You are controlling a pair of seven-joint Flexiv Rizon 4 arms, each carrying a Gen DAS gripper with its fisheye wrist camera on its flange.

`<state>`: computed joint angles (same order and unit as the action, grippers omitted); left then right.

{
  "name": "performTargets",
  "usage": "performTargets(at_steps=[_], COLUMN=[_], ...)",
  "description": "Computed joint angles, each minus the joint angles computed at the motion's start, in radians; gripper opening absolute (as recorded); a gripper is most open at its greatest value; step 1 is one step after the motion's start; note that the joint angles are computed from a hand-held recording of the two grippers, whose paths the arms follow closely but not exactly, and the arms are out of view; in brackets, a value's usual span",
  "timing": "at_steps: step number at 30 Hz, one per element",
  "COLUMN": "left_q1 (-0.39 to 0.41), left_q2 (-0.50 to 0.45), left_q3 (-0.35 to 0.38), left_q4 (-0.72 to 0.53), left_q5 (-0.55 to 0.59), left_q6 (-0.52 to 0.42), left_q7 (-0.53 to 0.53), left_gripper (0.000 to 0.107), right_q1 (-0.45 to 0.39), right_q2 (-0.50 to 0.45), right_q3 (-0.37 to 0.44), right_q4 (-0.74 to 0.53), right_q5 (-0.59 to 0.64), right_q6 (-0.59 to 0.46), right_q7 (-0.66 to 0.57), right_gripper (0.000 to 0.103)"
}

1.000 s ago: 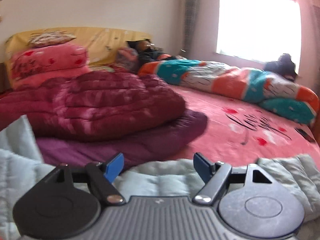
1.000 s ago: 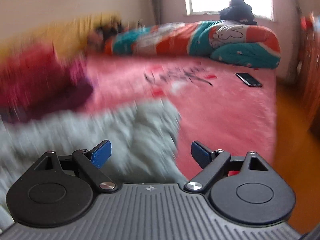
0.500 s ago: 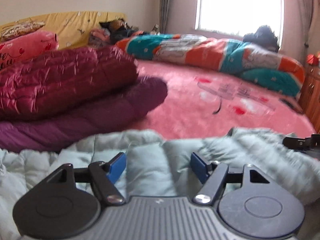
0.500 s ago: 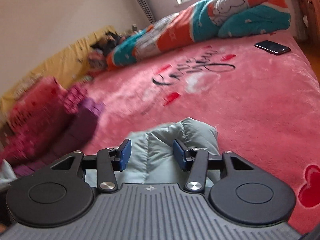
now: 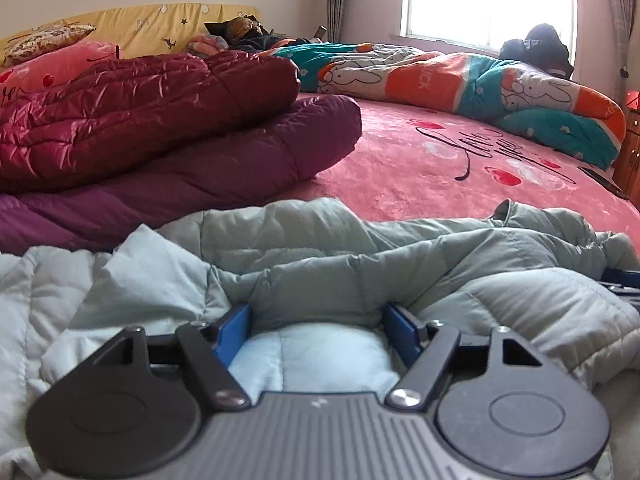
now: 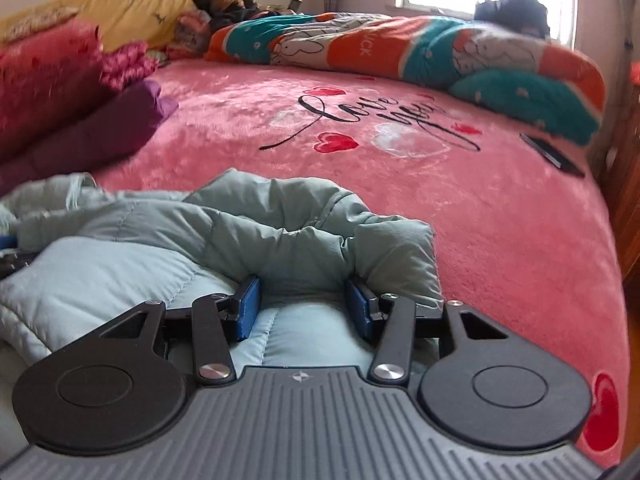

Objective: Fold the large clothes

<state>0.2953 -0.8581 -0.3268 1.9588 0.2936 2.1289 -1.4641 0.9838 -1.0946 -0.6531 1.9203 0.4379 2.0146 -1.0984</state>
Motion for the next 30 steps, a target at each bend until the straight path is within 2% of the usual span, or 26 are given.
performTargets(at_steps=[6,8,10,11,12,14,15,17,21,24,27,30], left_q1=[-0.017,0.003,-0.026,-0.054,-0.078,-0.089,-0.097,-0.126,-0.157,-0.247,-0.289,-0.285], left_q2=[-0.005,0.002,0.033,0.053,0.071,0.089,0.099,0.119,0.137,0.133,0.118,0.103], left_q3=[0.014,-0.005,0.024,0.051,0.072,0.076,0.077,0.083,0.062,0.119,0.148,0.146], left_q4=[-0.008,-0.004,0.013,0.026,0.041,0.066,0.077,0.097,0.1,0.092,0.09,0.092], left_q5=[-0.014,-0.005,-0.035,-0.059,-0.077,-0.075,-0.074,-0.079,-0.058,-0.114,-0.169,-0.183], left_q6=[0.003,-0.013,-0.015,-0.007,0.007,0.045,0.062,0.096,0.08,0.059,0.039,0.046], left_q7=[-0.001,-0.009,-0.008,-0.006,-0.006,-0.017,-0.024,-0.043,-0.074,-0.042,-0.029,-0.033], left_gripper=[0.078,0.078,0.078,0.078,0.078,0.078,0.078,0.078,0.079,0.079,0.08,0.083], right_q1=[0.074,0.073,0.045,0.039,0.007,-0.079,-0.118,-0.133,-0.114,-0.097,-0.122,-0.164], right_q2=[-0.088,-0.085,-0.073,-0.057,-0.034,0.03,0.053,0.077,0.116,0.127,0.121,0.125], right_q3=[-0.104,-0.109,-0.092,-0.074,-0.038,0.075,0.123,0.147,0.142,0.132,0.165,0.216], right_q4=[-0.018,-0.015,-0.019,-0.005,-0.004,0.015,0.025,0.042,0.071,0.075,0.057,0.04], right_q5=[0.012,-0.003,-0.021,-0.02,-0.03,-0.049,-0.057,-0.033,0.018,0.048,0.056,0.062], right_q6=[-0.047,-0.046,-0.03,-0.004,0.029,0.138,0.196,0.241,0.23,0.174,0.148,0.138], right_q7=[0.028,0.039,0.044,0.043,0.035,0.016,0.012,-0.008,-0.08,-0.136,-0.171,-0.184], right_gripper=[0.06,0.06,0.063,0.071,0.085,0.103,0.103,0.103,0.103,0.103,0.103,0.103])
